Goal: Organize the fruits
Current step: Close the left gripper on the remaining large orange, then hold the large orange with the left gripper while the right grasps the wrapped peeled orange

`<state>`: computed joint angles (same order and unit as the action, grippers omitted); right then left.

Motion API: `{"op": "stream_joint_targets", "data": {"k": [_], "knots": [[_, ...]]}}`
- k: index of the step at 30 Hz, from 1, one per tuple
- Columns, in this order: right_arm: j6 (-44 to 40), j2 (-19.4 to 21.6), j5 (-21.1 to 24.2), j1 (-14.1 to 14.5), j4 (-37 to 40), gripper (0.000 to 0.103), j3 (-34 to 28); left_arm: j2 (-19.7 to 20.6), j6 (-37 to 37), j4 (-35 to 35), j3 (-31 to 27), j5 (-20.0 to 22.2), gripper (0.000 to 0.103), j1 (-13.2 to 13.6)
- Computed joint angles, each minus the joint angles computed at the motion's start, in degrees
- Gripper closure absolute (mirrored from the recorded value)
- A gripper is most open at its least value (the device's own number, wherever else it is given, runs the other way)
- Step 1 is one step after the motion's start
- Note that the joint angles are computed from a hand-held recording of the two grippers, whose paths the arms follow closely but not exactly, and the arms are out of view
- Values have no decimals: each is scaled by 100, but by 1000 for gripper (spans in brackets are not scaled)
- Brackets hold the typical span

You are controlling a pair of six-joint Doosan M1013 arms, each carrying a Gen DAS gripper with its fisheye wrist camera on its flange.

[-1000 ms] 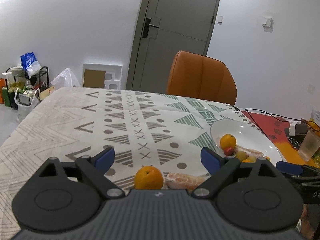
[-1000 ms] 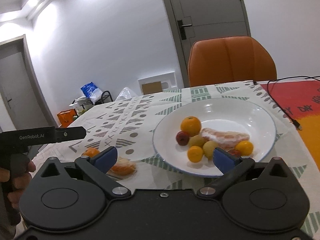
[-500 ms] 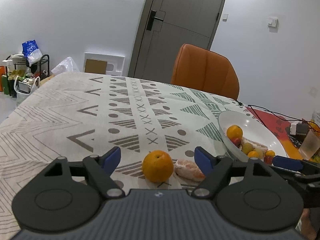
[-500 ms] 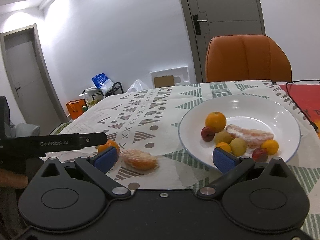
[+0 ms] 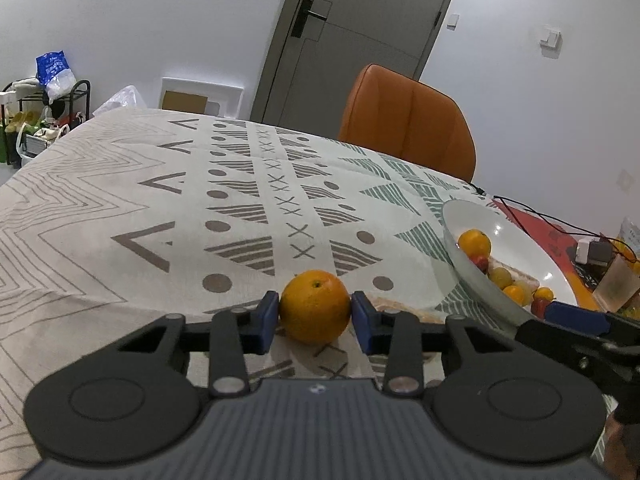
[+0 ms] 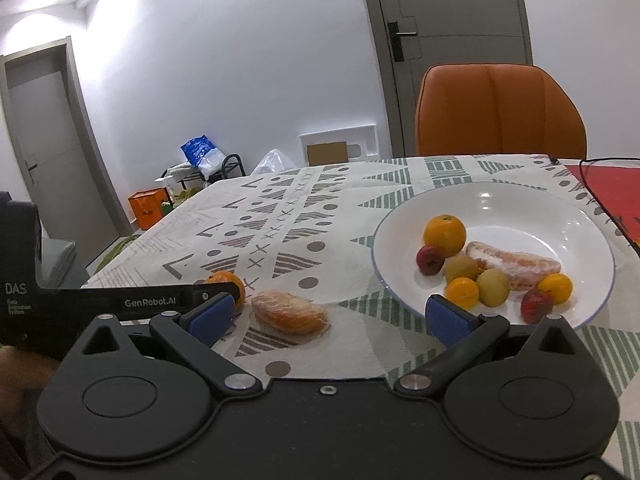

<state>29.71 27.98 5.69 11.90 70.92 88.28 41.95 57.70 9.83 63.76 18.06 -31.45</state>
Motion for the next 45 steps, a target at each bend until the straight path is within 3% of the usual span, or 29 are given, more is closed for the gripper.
{"op": "stream_joint_targets", "data": {"k": [14,28,38,45], "knots": [[1469,171,239,96,-1394,2,-217,-235,-719,587,343,-165,65,75],[3719,421,723,167,-3550,13,-618,-392,-1630,1355,617,-300,65,129],[3752,572,866,193,-3629,16,-845,-437,-1791,1372,754,-384,65,189],[4220,688,954,274,-4282,17,-1066,-455,-1924,1401,811,-453,65,242]]}}
